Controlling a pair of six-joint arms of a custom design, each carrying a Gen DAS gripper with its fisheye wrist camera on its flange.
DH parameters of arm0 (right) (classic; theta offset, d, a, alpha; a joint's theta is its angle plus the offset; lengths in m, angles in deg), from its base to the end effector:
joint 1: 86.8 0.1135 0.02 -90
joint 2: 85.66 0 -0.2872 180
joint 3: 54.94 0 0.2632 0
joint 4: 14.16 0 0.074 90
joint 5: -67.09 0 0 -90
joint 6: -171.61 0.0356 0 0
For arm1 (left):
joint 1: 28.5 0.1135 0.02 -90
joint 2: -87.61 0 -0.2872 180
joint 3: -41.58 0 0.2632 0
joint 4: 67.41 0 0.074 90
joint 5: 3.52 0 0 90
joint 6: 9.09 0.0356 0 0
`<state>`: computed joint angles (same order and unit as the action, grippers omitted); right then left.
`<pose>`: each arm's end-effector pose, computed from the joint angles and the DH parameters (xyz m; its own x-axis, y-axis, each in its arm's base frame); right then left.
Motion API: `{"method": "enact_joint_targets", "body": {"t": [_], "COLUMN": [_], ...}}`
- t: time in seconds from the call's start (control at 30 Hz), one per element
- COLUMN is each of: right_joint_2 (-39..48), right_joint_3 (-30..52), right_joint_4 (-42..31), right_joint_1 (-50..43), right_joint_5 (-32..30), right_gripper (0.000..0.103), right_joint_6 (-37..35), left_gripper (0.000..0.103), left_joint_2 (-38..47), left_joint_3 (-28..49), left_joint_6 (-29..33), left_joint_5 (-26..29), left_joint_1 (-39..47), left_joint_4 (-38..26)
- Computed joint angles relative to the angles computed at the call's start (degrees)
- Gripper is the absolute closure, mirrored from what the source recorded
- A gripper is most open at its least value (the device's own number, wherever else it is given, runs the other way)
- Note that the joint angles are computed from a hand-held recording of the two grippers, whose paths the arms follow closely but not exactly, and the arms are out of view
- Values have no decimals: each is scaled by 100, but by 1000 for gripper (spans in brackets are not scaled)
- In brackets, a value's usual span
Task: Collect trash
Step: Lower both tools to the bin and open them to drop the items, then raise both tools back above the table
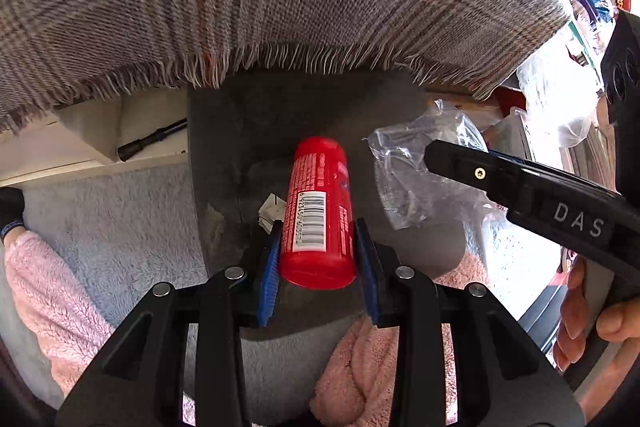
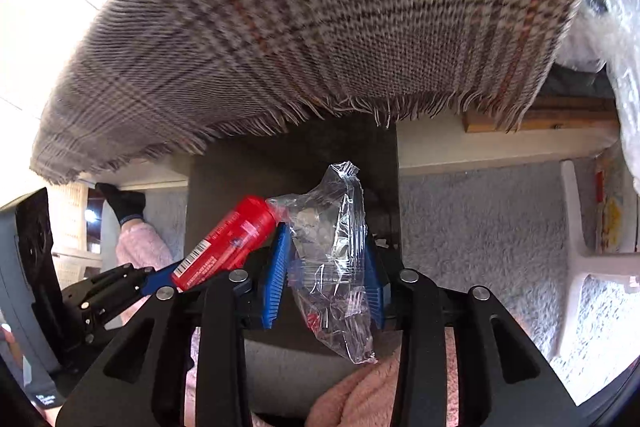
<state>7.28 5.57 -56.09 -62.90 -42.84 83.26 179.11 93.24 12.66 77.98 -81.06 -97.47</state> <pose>0.2564 0.1269 0.1557 -0.8934 -0.3663 -0.2600 -0.4394 0.8332 0.3359 0.1666 -0.2089 0.1294 -0.9122 -0.3196 -0.2563 -0.2507 0.9303 -0.2678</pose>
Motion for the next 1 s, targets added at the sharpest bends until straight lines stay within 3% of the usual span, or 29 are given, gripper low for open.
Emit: {"method": "enact_joint_targets", "body": {"t": [0.23,0.33,0.4,0.5,0.57,0.73,1.0], "right_joint_2": [167,-58,-272,-735,-1125,-1480,-1854], "right_joint_3": [56,18,-15,-97,-142,-1,272], "right_joint_4": [83,21,-45,-138,-212,-620,-957], "right_joint_1": [107,93,72,5,-141,-590,-978], "right_joint_5": [52,57,130,315,437,267,-46], "right_gripper": [53,38,38,14,3,3,3], "right_joint_6": [86,93,64,62,25,-221,-326], "left_gripper": [70,60,55,38,35,21,18], "left_joint_2": [-130,-390,-563,-877,-1088,-1457,-2280], "left_joint_3": [-125,-99,-38,76,157,394,678], "left_joint_6": [22,-64,-152,-348,-506,-840,-1092], "left_joint_5": [59,-131,-285,-611,-853,-1256,-2082], "left_joint_1": [123,40,-56,-281,-438,-730,-917], "left_joint_4": [-1,-327,-586,-1082,-1439,-2194,-3146]}}
